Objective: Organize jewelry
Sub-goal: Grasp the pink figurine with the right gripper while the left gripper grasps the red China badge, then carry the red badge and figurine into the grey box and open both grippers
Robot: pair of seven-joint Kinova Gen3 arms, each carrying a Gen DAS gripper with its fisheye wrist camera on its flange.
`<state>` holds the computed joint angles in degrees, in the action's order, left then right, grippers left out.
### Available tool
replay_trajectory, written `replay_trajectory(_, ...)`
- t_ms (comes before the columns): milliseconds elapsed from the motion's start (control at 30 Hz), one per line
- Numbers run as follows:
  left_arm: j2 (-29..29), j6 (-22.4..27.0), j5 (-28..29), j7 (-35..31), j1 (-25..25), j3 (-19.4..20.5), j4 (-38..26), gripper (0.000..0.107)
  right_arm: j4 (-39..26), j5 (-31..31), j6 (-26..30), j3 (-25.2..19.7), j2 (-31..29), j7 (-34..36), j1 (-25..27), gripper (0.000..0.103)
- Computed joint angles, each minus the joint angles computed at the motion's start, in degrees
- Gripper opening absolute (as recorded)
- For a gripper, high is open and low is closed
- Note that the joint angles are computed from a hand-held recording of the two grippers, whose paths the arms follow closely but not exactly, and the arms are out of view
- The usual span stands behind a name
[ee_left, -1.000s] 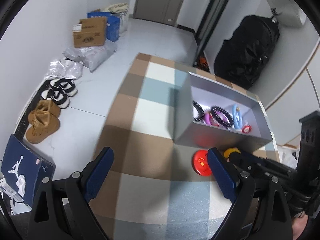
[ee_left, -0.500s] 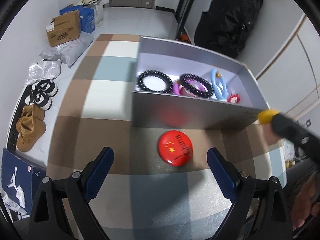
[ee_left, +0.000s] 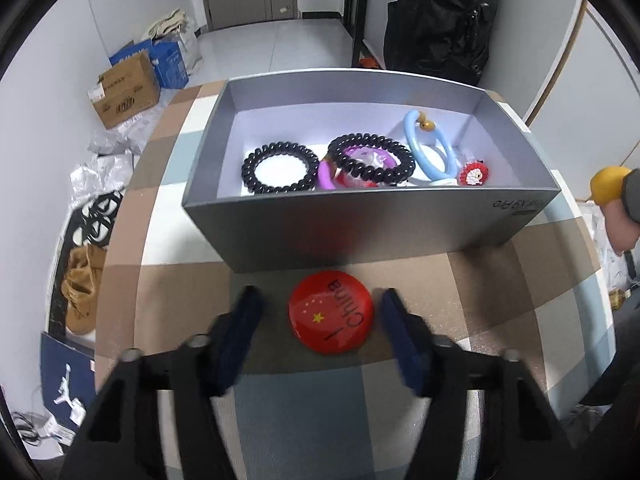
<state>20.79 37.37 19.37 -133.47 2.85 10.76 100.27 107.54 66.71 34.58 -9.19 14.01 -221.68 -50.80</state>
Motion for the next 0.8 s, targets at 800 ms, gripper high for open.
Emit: replay_trajectory(800, -1.86, 9.21, 22.03, -14.25, -8.57, 1.68, -0.15, 0.037, 1.50, 3.67, -0.60, -0.34, -0.47, -5.08, 0.54, 0.024)
